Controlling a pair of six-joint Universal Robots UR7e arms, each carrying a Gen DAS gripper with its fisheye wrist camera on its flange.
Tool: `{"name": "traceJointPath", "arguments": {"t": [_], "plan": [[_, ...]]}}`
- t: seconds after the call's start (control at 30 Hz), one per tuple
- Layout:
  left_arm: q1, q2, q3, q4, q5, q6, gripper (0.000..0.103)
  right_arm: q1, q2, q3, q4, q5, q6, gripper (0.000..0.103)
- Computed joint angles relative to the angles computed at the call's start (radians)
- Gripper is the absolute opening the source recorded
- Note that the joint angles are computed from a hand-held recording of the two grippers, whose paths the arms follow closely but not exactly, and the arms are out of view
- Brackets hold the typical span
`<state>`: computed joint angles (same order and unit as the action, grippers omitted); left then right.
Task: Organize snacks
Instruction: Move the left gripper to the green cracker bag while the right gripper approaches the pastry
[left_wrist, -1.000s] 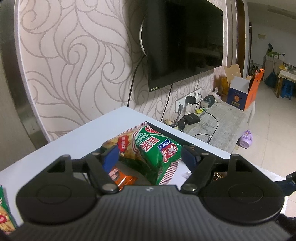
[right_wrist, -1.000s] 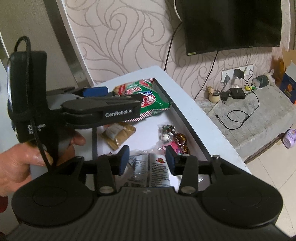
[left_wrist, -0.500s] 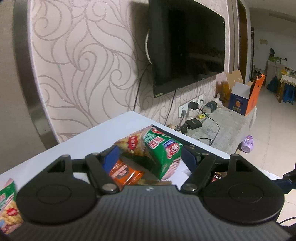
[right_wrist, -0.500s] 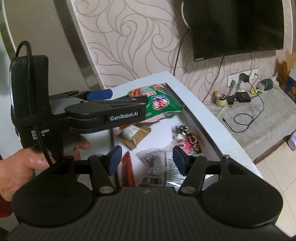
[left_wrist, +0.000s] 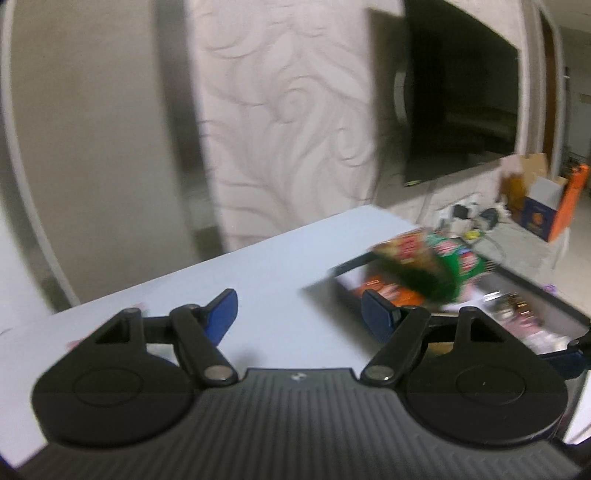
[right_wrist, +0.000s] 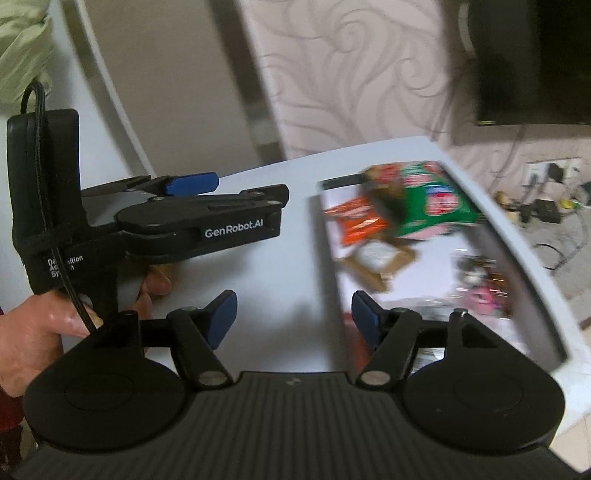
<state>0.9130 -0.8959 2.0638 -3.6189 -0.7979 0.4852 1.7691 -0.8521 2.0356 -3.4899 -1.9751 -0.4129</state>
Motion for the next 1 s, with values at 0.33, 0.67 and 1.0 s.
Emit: {"name": "traceJointPath", "arguments": {"t": [0.33, 0.67, 1.0], "plan": [[0.074, -0.168, 0.083, -0.058, 0.15, 0.06, 0.076, 0.066, 0.192, -0.164, 0.146, 0.102, -0.032, 0.074], [0.133, -0.31, 0.142, -0.098, 0.219, 0.138, 0.076, 0.112, 0.397, -0.374, 0.198, 0.072, -0.046, 0.073], [0.169, -0.365, 0.165, -0.081, 0.212, 0.146, 0.076, 0.128, 0.532, -0.519, 0.181, -0.032, -0.126, 0.066]]}}
